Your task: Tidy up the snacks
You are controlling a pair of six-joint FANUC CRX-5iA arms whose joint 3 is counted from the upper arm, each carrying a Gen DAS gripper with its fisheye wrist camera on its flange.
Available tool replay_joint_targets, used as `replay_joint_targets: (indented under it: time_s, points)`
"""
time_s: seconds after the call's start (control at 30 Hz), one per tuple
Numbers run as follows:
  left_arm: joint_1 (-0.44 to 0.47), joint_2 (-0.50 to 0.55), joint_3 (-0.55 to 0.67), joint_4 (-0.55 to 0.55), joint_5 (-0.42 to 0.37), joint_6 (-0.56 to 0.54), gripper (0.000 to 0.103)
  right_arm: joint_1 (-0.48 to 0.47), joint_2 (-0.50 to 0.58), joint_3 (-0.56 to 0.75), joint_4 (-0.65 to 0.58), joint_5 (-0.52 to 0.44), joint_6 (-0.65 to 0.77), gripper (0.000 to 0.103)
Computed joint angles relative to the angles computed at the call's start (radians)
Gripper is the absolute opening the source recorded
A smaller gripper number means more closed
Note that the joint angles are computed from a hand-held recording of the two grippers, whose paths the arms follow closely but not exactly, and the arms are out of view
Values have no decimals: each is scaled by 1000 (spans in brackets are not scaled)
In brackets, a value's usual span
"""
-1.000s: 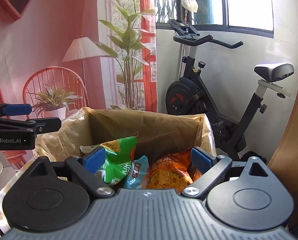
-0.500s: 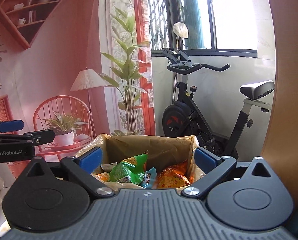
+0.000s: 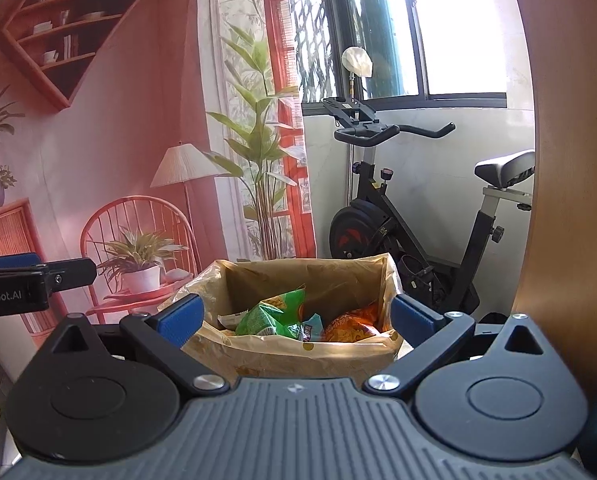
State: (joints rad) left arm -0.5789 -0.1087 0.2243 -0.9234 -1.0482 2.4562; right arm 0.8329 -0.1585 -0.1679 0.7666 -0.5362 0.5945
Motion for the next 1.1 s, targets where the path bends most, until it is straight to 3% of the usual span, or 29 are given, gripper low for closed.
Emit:
replay_joint_targets:
  time_s: [1.1]
  points:
    - [-8,-16,-12,10,12,38,93,7,-8,-9,21,6,-8,101]
